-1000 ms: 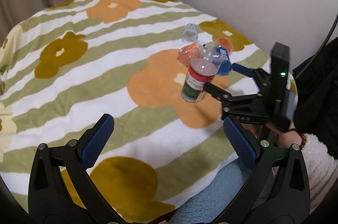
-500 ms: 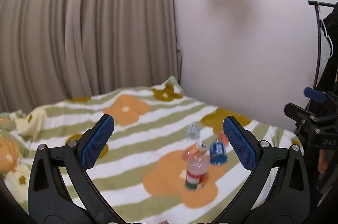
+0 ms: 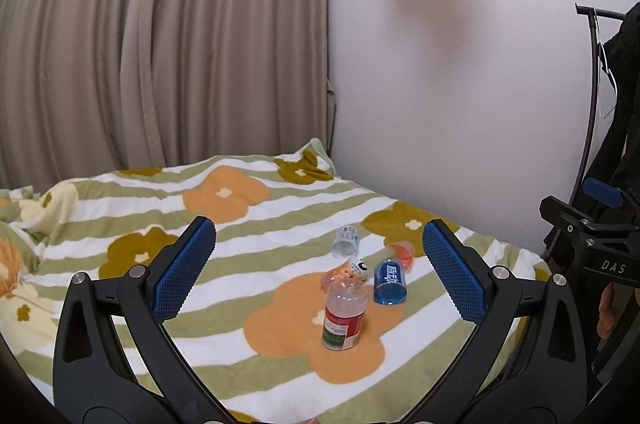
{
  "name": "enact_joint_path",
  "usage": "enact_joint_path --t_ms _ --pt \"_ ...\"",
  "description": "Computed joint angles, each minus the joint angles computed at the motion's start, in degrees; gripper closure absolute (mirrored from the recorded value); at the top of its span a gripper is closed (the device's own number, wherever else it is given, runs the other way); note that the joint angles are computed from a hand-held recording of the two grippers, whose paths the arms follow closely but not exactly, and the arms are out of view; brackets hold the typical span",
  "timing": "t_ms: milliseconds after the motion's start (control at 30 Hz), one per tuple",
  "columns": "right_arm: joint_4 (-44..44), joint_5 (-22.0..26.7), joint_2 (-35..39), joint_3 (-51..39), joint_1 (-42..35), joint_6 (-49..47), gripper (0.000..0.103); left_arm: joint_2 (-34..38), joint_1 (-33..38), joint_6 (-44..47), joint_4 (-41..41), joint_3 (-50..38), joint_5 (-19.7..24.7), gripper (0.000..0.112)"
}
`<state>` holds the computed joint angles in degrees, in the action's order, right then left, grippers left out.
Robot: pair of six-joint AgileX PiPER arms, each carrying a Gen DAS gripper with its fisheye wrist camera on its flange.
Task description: Flip cup upside down
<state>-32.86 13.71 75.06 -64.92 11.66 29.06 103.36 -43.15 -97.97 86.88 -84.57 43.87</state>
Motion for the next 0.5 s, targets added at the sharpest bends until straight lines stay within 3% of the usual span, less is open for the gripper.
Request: enact_joint_path --t_ms 267,500 --pt "5.59 -0.47 -0.03 -0.07 -0.66 -4.79 0.0 0.22 -0.21 -0.27 0.13 0.05 0.34 0.009" --pt "1.04 -0.52 -0.6 0.36 -0.51 0.09 0.0 0.21 -0.05 -0.91 0.81 0.8 -0.53 0.009"
